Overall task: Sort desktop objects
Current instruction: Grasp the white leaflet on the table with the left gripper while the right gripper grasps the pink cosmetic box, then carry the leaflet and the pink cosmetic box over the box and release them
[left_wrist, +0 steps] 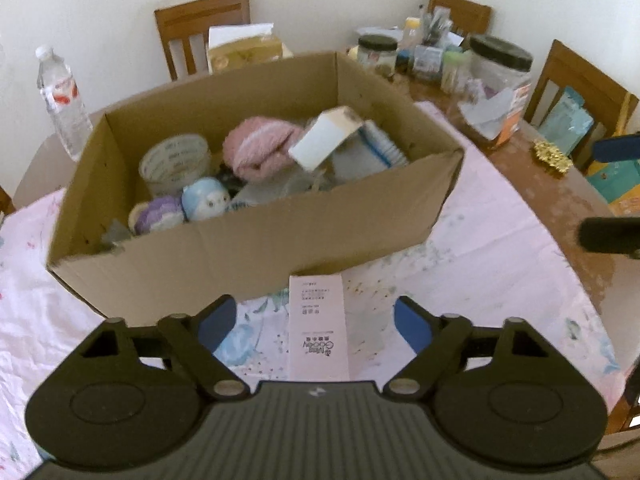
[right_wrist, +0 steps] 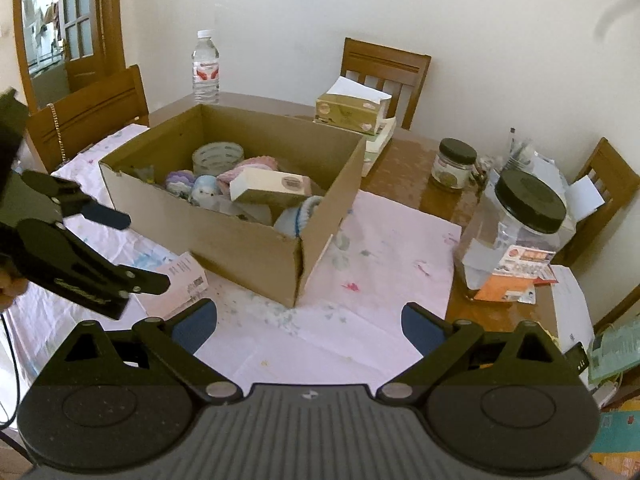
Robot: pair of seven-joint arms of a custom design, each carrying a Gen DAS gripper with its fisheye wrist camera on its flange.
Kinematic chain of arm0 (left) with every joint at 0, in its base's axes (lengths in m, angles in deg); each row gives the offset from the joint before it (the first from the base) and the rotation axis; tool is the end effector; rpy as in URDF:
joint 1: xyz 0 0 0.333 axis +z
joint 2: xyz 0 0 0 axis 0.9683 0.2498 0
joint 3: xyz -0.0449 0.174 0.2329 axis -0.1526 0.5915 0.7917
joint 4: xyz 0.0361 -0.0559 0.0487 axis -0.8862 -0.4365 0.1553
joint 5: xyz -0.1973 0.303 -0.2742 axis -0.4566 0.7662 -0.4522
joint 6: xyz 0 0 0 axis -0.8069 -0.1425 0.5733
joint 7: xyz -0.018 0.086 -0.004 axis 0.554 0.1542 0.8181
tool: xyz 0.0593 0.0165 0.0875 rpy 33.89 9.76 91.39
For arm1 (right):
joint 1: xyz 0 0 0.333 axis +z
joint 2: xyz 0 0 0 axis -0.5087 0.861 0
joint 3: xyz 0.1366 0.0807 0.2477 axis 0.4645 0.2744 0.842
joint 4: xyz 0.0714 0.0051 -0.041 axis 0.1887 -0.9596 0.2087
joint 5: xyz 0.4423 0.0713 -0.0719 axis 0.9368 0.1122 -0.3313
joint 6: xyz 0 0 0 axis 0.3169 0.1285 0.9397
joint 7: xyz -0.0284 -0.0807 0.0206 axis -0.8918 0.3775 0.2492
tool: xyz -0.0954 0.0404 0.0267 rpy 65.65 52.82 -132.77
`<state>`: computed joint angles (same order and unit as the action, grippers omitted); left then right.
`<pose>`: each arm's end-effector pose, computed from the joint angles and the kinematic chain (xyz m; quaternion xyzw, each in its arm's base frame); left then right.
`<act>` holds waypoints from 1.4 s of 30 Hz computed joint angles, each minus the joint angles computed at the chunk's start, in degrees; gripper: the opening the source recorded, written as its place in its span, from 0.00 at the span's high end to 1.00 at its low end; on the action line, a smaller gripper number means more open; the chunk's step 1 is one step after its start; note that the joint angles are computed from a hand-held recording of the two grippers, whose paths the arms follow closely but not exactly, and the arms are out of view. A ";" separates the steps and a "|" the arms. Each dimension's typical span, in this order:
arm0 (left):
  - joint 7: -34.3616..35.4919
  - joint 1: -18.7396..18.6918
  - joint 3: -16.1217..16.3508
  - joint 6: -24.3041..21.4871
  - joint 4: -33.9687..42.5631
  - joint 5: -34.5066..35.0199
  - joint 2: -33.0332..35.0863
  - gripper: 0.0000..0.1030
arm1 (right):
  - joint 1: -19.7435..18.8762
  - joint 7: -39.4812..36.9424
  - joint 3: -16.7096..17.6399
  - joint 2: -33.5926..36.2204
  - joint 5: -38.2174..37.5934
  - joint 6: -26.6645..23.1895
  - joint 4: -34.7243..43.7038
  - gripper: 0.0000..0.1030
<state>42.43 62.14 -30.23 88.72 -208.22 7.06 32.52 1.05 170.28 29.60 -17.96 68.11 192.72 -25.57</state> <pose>0.5196 -0.3008 0.3992 -0.6914 0.6515 -0.2057 0.2351 0.5590 0.4540 0.4341 -0.8330 0.4000 -0.1908 0.3311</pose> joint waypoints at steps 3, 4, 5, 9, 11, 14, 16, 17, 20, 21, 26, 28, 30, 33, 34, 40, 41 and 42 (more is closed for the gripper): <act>-0.87 -0.08 0.12 -0.72 1.13 -0.14 2.13 0.29 | -0.05 0.08 -0.12 -0.29 -0.12 -0.24 -0.42 0.02; -0.96 -0.23 0.27 -0.94 1.49 -0.36 2.79 0.34 | -0.14 -0.03 -0.05 -0.43 -0.02 -0.25 -0.63 0.02; -0.82 -0.39 0.45 -1.09 1.84 -0.82 3.43 0.39 | -0.36 -0.43 0.17 -0.55 0.41 -0.26 -0.84 0.02; -0.31 -1.12 1.14 -1.69 2.77 -1.99 5.18 0.48 | -0.71 -1.17 0.48 -0.91 1.30 0.01 -1.38 0.02; 0.66 -1.29 1.53 -1.34 2.80 -3.38 5.64 0.60 | -0.62 -0.99 0.34 -1.06 1.13 0.17 -1.57 0.02; 1.01 -1.48 1.90 -0.97 2.57 -4.10 5.79 0.64 | -0.70 -1.03 0.39 -1.32 1.32 0.44 -1.90 0.02; 1.16 -1.54 2.01 -0.76 2.38 -4.06 5.64 0.64 | -0.80 -1.21 0.51 -1.42 1.58 0.57 -2.07 0.02; 1.07 -1.57 2.03 -0.71 2.30 -3.66 5.53 0.64 | -0.79 -1.21 0.50 -1.42 1.59 0.57 -2.07 0.02; 1.17 -1.55 2.01 -0.36 1.98 -3.24 4.92 0.64 | -0.80 -1.30 0.51 -1.43 1.65 0.64 -2.10 0.02; 1.39 -1.51 1.99 -0.16 1.80 -3.35 4.64 0.64 | -0.84 -1.42 0.55 -1.45 1.73 0.68 -2.12 0.02; 2.40 -1.22 1.63 0.18 0.93 -3.36 2.87 0.64 | -0.94 -2.26 0.76 -1.42 2.16 0.91 -1.95 0.02; 2.69 -1.01 1.45 0.23 0.63 -3.28 2.27 0.64 | -0.90 -2.49 0.80 -1.36 2.26 1.06 -1.81 0.02; 2.81 -0.81 1.29 0.33 0.33 -3.38 1.70 0.64 | -0.90 -2.81 0.88 -1.25 2.48 1.13 -1.60 0.02; 3.07 -0.54 0.97 0.86 -0.36 -3.53 0.59 0.64 | -1.01 -3.64 1.07 -1.22 2.97 1.10 -1.51 0.02; 3.22 -0.46 0.84 0.96 -0.59 -3.51 0.11 0.64 | -1.00 -3.85 1.08 -1.21 3.04 1.09 -1.49 0.02; 4.91 0.13 0.18 1.40 -1.29 -4.46 -2.59 0.64 | -1.37 -5.56 1.64 -1.35 4.80 1.49 -1.73 0.02; 5.11 0.32 0.06 1.44 -1.30 -4.37 -3.05 0.64 | -1.40 -5.84 1.70 -1.39 5.04 1.67 -1.82 0.02; 5.45 0.50 -0.04 1.45 -1.23 -4.41 -3.42 0.64 | -1.41 -6.09 1.76 -1.41 5.27 1.82 -1.87 0.02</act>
